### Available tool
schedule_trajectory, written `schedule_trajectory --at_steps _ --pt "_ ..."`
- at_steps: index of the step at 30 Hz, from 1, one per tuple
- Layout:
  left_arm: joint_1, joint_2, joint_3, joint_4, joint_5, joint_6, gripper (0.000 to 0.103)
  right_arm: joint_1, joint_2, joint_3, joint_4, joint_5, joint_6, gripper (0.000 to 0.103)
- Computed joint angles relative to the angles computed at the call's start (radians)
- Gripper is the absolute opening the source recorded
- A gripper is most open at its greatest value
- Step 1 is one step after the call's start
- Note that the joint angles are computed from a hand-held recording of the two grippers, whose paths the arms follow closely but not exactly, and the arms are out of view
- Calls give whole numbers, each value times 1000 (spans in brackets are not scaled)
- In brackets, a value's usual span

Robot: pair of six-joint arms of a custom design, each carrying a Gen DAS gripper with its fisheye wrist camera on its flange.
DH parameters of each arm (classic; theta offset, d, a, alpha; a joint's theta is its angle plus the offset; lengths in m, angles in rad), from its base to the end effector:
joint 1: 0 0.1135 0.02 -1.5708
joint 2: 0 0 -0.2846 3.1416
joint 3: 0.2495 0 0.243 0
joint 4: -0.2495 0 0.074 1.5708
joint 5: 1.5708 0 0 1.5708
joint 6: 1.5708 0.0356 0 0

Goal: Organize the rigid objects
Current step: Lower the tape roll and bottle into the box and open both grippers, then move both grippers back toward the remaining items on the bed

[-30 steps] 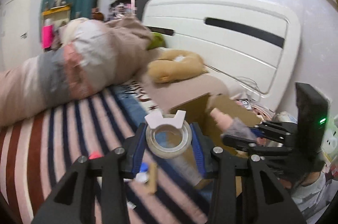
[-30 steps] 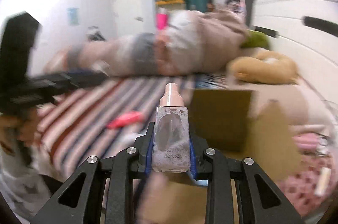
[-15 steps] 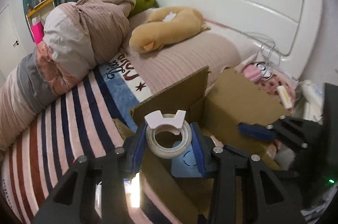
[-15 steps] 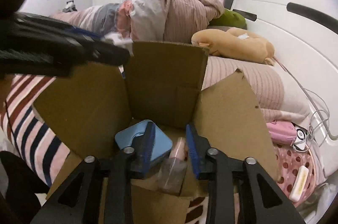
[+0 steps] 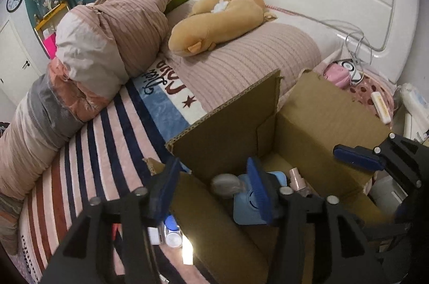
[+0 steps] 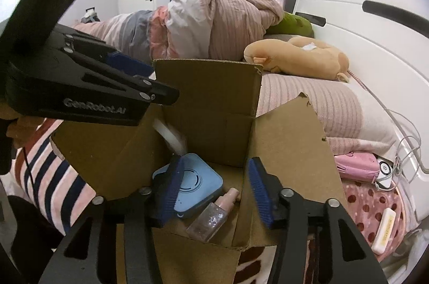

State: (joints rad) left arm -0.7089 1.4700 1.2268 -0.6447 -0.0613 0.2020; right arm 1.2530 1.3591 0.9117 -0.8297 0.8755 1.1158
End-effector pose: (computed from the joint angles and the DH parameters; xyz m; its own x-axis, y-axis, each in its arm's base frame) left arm 0.2318 -0.1959 0.3132 -0.4524 0.6518 -0.6087 0.7260 0.6656 0.1732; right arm 0.0967 0.2066 0.2513 -0.6157 -0.0301 -0.7874 0.0318 0.9975 -0.0630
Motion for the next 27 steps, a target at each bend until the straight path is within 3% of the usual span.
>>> schedule_trajectory --at_steps 4,9,14,16,19,22,27 --pt "49 -81 -32 4 61 5 62 5 21 36 -43 -1 27 47" --pt "209 -227 -80 -14 203 45 74 48 59 132 -142 43 110 47" --pt "527 -328 -124 -48 401 167 76 120 122 270 -180 115 125 47" --pt "683 -334 -143 -54 499 227 76 141 161 337 -154 136 79 47" --pt "907 -302 -170 -65 640 327 79 145 223 419 -13 117 -73 47" --pt "1054 -234 -207 -40 702 414 80 125 303 494 123 45 -219 47" --pt "1163 -106 -263 38 749 493 80 77 475 609 236 -96 -320 47"
